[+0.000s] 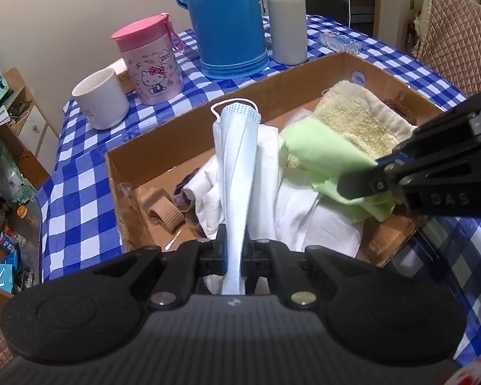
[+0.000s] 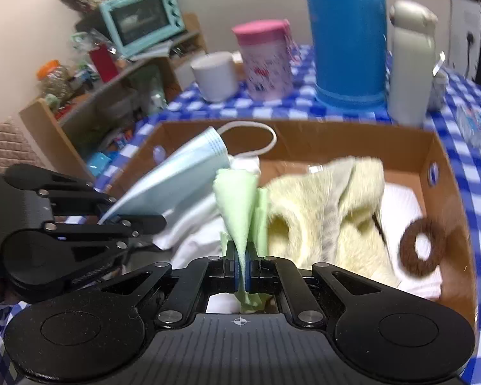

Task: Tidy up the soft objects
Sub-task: 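Carry the white mask and green cloth over the box, then lower the mask and green cloth into the box and open both grippers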

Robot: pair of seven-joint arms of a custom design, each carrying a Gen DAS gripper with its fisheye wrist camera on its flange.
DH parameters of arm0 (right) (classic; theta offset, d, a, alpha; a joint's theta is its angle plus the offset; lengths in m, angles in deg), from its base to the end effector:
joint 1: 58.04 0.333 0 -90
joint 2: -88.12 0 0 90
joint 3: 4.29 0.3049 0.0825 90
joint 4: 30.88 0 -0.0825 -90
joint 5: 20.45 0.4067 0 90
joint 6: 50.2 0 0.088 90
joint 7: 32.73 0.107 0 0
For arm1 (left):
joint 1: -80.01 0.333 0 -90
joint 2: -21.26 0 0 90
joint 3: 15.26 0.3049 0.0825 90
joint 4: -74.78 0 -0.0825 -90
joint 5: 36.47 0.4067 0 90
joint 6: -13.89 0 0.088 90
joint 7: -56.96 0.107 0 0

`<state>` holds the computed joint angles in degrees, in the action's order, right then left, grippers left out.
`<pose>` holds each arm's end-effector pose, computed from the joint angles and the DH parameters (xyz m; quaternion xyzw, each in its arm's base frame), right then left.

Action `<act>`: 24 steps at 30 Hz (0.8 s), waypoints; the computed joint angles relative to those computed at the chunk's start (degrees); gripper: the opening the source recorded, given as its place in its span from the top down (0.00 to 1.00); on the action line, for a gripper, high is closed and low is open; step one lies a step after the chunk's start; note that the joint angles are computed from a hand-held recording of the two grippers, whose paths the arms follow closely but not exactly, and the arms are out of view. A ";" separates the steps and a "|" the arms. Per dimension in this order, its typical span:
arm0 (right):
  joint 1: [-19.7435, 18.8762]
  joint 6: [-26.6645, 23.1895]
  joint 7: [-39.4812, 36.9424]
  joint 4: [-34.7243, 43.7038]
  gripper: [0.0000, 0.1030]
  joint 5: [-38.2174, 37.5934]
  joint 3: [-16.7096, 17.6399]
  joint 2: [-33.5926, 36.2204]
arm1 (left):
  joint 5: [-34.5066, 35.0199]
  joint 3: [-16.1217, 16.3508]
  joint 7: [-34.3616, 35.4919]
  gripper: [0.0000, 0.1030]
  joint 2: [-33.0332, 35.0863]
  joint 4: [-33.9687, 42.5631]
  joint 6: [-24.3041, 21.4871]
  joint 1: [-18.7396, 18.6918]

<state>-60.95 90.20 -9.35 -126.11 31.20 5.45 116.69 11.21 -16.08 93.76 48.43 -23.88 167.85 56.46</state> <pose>0.7136 0.0713 0.3307 -0.8204 0.4276 -0.0267 0.3787 0.6398 -0.3146 0.3342 -0.6082 0.7169 -0.1939 0.2803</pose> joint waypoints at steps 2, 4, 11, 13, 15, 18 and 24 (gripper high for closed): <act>0.63 0.55 1.35 0.32 0.96 -1.16 -0.44 0.45 | -1.01 -0.43 0.79 0.90 0.09 0.13 0.09 0.43; 0.98 1.09 2.62 0.31 0.96 -2.05 -0.53 0.47 | -1.65 -0.50 0.94 0.81 -0.06 -0.09 0.62 0.58; 0.66 1.67 2.64 -0.06 0.76 -3.15 -0.06 0.00 | 0.80 0.71 -1.99 0.64 -1.70 -1.58 3.33 -0.15; 0.47 2.47 1.69 -1.10 0.57 -2.39 0.31 -0.79 | 1.67 0.86 -2.66 0.62 -2.16 -1.76 3.31 -0.32; 0.30 3.24 0.38 -2.04 0.55 -1.44 0.54 -1.61 | 2.63 0.98 -3.62 0.62 -2.63 -1.93 3.12 -0.44; 0.03 3.25 -1.00 -2.85 0.54 -0.06 0.56 -2.53 | 4.12 0.96 -5.43 0.62 -3.41 -2.31 2.91 -0.46; 0.16 3.05 -1.90 -4.08 0.53 2.19 -0.25 -4.14 | 5.81 -0.05 -7.25 0.62 -4.68 -2.82 2.00 0.24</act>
<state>-60.78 93.26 -11.24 -130.19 33.40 5.20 112.55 17.02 -16.13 86.51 43.75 -26.71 169.85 56.70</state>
